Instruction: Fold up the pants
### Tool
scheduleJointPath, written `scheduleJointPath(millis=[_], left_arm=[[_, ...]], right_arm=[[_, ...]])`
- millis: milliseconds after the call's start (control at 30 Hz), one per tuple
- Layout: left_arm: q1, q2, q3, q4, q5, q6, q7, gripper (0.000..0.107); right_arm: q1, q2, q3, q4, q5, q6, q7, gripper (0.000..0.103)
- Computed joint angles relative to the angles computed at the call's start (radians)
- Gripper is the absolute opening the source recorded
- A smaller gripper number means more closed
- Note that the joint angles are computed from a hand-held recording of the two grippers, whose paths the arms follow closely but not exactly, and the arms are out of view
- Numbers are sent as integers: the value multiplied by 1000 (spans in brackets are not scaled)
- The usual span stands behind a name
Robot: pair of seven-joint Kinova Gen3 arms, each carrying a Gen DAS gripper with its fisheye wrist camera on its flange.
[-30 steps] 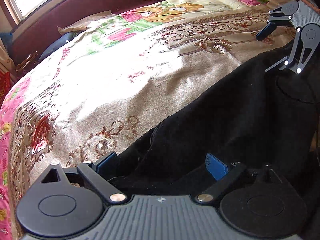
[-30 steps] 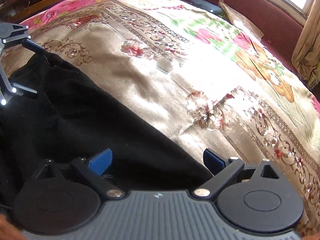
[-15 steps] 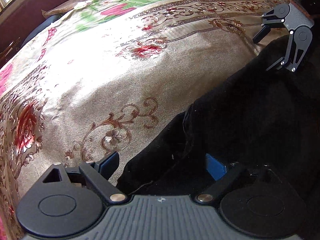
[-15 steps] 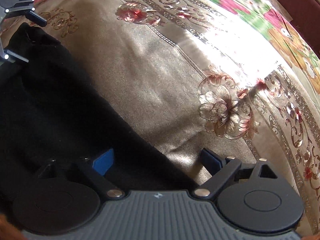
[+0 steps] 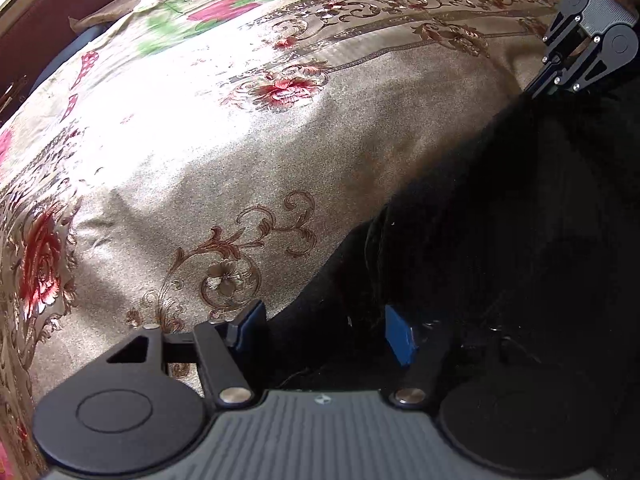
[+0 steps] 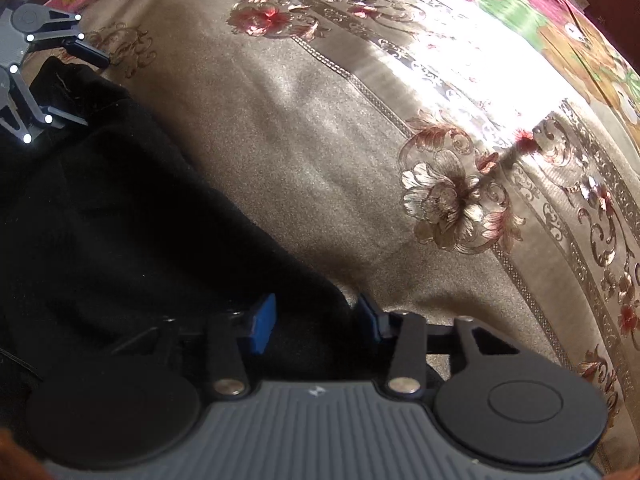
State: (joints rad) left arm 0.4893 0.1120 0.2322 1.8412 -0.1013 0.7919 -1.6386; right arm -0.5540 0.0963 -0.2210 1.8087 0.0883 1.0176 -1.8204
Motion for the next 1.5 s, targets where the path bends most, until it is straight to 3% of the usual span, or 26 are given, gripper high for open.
scheduleJointPath(millis=[100,167,333,500,667,800,867,967,1067,1167,1267,1333,1400,1467,1500], left_arm=[[34,-20,12,5,-58,12,41,47],[59,-47,24,21,-111,15,84,23],[51,-155,40,83,-92,9,103,21],[20,-289,73,129,-65,57,120,21],[-7,-480,105,156,19,181,137,18],[-21,-647,141,183,106,324,162,17],[-49,-721,200,205,130,368,194,17],[-77,-792,261,238,176,362,203,19],[-95,-794,323,243,209,328,178,22],[-102,-763,363,236,229,289,147,30],[-87,-717,380,222,230,250,102,43],[-81,-693,376,216,215,214,76,54],[-76,-666,358,211,206,166,56,57],[-68,-628,328,209,203,120,39,59],[-59,-604,312,205,197,104,23,59]], right_arm=[[-13,-29,-23,-7,30,34,-22,5],[-34,-55,-39,-11,43,61,-42,4],[-49,-141,-74,0,43,97,-113,3],[-96,-211,-159,-48,66,222,-228,3],[-247,-284,-187,-137,40,373,-420,3],[-235,-325,-334,-186,-48,446,-582,3],[-201,-343,-413,-178,-108,437,-664,3],[-198,-342,-508,-122,-162,376,-786,3],[-211,-278,-638,-53,-159,300,-908,4],[-292,-176,-695,1,-102,239,-1030,5],[-416,-82,-674,-35,0,294,-1110,11],[-433,-108,-642,-67,36,313,-1137,18],[-397,-151,-658,-87,111,313,-1147,49],[-321,-202,-661,-68,193,255,-1111,68],[-306,-204,-638,-51,233,215,-1111,68]])
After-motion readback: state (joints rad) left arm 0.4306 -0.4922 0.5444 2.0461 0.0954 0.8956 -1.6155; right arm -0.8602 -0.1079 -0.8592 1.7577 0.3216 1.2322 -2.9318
